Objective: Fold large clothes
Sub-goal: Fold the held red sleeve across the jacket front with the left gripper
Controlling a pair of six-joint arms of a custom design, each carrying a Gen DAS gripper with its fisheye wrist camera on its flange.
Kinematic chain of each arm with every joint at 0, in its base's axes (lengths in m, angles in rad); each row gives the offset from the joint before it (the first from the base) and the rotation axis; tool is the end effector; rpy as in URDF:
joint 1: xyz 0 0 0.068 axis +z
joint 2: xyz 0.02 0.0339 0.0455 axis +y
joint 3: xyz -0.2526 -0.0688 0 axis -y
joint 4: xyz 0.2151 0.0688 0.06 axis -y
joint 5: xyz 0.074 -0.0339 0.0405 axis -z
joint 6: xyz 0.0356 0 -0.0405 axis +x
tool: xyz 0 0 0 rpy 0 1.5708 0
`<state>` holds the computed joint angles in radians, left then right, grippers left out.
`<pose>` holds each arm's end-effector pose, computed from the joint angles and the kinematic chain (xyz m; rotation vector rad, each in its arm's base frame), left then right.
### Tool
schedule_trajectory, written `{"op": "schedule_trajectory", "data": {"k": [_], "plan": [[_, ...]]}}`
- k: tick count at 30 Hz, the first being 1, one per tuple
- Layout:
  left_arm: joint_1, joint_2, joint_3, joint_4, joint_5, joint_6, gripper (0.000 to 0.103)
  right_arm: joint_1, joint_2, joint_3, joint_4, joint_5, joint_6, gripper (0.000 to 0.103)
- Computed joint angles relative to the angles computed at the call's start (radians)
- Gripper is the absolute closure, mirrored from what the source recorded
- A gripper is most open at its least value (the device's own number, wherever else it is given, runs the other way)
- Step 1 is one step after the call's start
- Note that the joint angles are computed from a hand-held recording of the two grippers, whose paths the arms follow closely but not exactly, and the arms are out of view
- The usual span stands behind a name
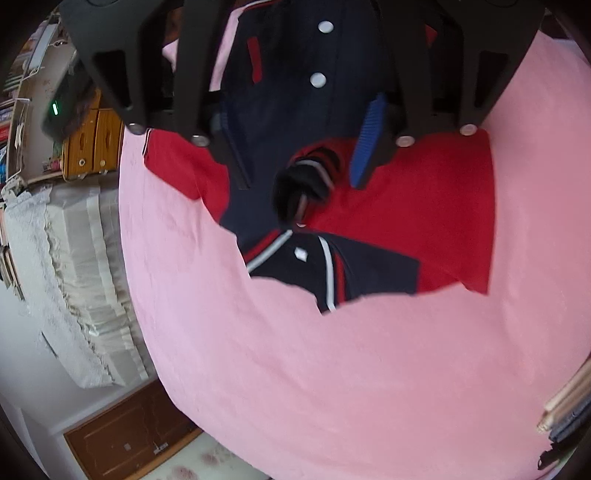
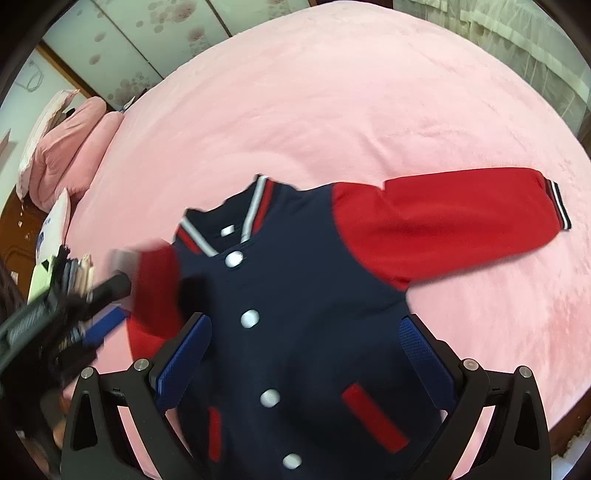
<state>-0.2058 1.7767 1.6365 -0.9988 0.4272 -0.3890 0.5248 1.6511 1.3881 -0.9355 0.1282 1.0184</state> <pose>0.3274 -0.0834 0.2935 -0.1217 2.7592 -0.7494 0.2648 0.1480 0.2655 0.7110 2.6845 0.2369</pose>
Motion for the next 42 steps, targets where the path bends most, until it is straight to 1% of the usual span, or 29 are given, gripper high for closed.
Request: {"op": "schedule_trajectory", "data": {"k": [2, 3, 5, 7, 9, 12, 13, 14, 15, 17, 18, 19, 20, 22, 25, 26, 27, 29, 30, 31, 33, 34, 36, 37, 38, 39, 40, 41, 42], "plan": [[-0.025, -0.061, -0.073, 0.027, -0.022, -0.031, 0.025, -0.056, -0.003, -0.044, 0.047, -0.058, -0.044, 0.000], [-0.025, -0.088, -0.091, 0.024, -0.035, -0.030, 0.023, -0.082, 0.003, -0.059, 0.073, -0.092, -0.067, 0.000], [-0.016, -0.140, -0.124, 0.009, -0.077, -0.021, 0.022, -0.118, 0.019, -0.085, 0.129, -0.167, -0.112, 0.000], [-0.033, -0.112, -0.098, 0.005, -0.140, -0.055, 0.022, -0.126, 0.041, -0.093, 0.171, -0.236, -0.139, 0.000], [-0.026, -0.055, -0.053, -0.031, -0.190, -0.082, 0.022, -0.125, 0.079, -0.104, 0.236, -0.319, -0.155, 0.000], [0.038, -0.049, -0.096, -0.054, -0.226, -0.098, 0.022, -0.102, 0.152, -0.101, 0.313, -0.366, -0.124, 0.001], [0.053, -0.044, -0.113, -0.052, -0.235, -0.115, 0.022, -0.094, 0.180, -0.100, 0.348, -0.383, -0.098, 0.009], [0.060, -0.032, -0.127, -0.039, -0.233, -0.127, 0.022, -0.090, 0.210, -0.099, 0.386, -0.401, -0.075, 0.020], [0.081, -0.031, -0.141, -0.044, -0.213, -0.135, 0.022, -0.090, 0.236, -0.094, 0.407, -0.412, -0.065, 0.028], [0.096, -0.022, -0.156, -0.041, -0.196, -0.140, 0.022, -0.094, 0.314, -0.036, 0.387, -0.413, -0.066, 0.068], [0.100, -0.030, -0.163, -0.042, -0.198, -0.141, 0.022, -0.100, 0.349, 0.007, 0.350, -0.418, -0.077, 0.072], [0.099, -0.037, -0.168, -0.039, -0.207, -0.139, 0.022, -0.106, 0.359, 0.020, 0.349, -0.427, -0.084, 0.079], [0.099, -0.044, -0.171, -0.039, -0.216, -0.136, 0.022, -0.112, 0.337, 0.003, 0.379, -0.425, -0.089, 0.082], [0.085, -0.061, -0.168, -0.046, -0.241, -0.132, 0.022, -0.121, 0.269, -0.036, 0.427, -0.377, -0.128, 0.082], [0.020, -0.013, -0.137, -0.034, -0.272, -0.159, 0.022, -0.141, 0.181, -0.058, 0.377, -0.276, -0.170, 0.082], [0.006, 0.006, -0.117, -0.051, -0.285, -0.163, 0.022, -0.148, 0.164, -0.064, 0.355, -0.256, -0.176, 0.079], [-0.014, 0.033, -0.092, -0.075, -0.313, -0.170, 0.022, -0.162, 0.155, -0.069, 0.328, -0.242, -0.190, 0.072], [-0.044, 0.079, -0.037, -0.124, -0.372, -0.168, 0.022, -0.188, 0.172, -0.050, 0.231, -0.213, -0.235, 0.023], [-0.054, 0.094, -0.013, -0.144, -0.393, -0.161, 0.022, -0.197, 0.179, -0.039, 0.183, -0.194, -0.251, 0.017], [-0.068, 0.105, 0.008, -0.151, -0.413, -0.147, 0.025, -0.207, 0.157, -0.055, 0.173, -0.178, -0.258, 0.017], [-0.092, 0.099, 0.026, -0.122, -0.427, -0.116, 0.029, -0.233, 0.088, -0.109, 0.205, -0.164, -0.262, 0.017], [-0.099, 0.097, 0.030, -0.107, -0.421, -0.103, 0.030, -0.232, 0.034, -0.140, 0.238, -0.148, -0.259, 0.017], [-0.108, 0.102, 0.053, -0.086, -0.378, -0.071, 0.030, -0.225, -0.031, -0.179, 0.306, -0.164, -0.287, 0.022], [-0.109, 0.119, 0.074, -0.089, -0.357, -0.076, 0.030, -0.226, -0.048, -0.190, 0.332, -0.194, -0.306, 0.032], [-0.111, 0.140, 0.094, -0.097, -0.348, -0.084, 0.030, -0.226, -0.037, -0.193, 0.378, -0.259, -0.323, 0.044], [-0.112, 0.170, 0.113, -0.107, -0.338, -0.093, 0.030, -0.224, -0.010, -0.183, 0.403, -0.311, -0.323, 0.051], [-0.118, 0.203, 0.135, -0.128, -0.348, -0.094, 0.030, -0.225, 0.029, -0.178, 0.443, -0.377, -0.313, 0.063], [-0.131, 0.246, 0.172, -0.160, -0.375, -0.095, 0.030, -0.208, 0.084, -0.153, 0.484, -0.419, -0.280, 0.067], [-0.148, 0.302, 0.220, -0.225, -0.449, -0.090, 0.031, -0.208, 0.128, -0.153, 0.527, -0.470, -0.258, 0.067]]}}
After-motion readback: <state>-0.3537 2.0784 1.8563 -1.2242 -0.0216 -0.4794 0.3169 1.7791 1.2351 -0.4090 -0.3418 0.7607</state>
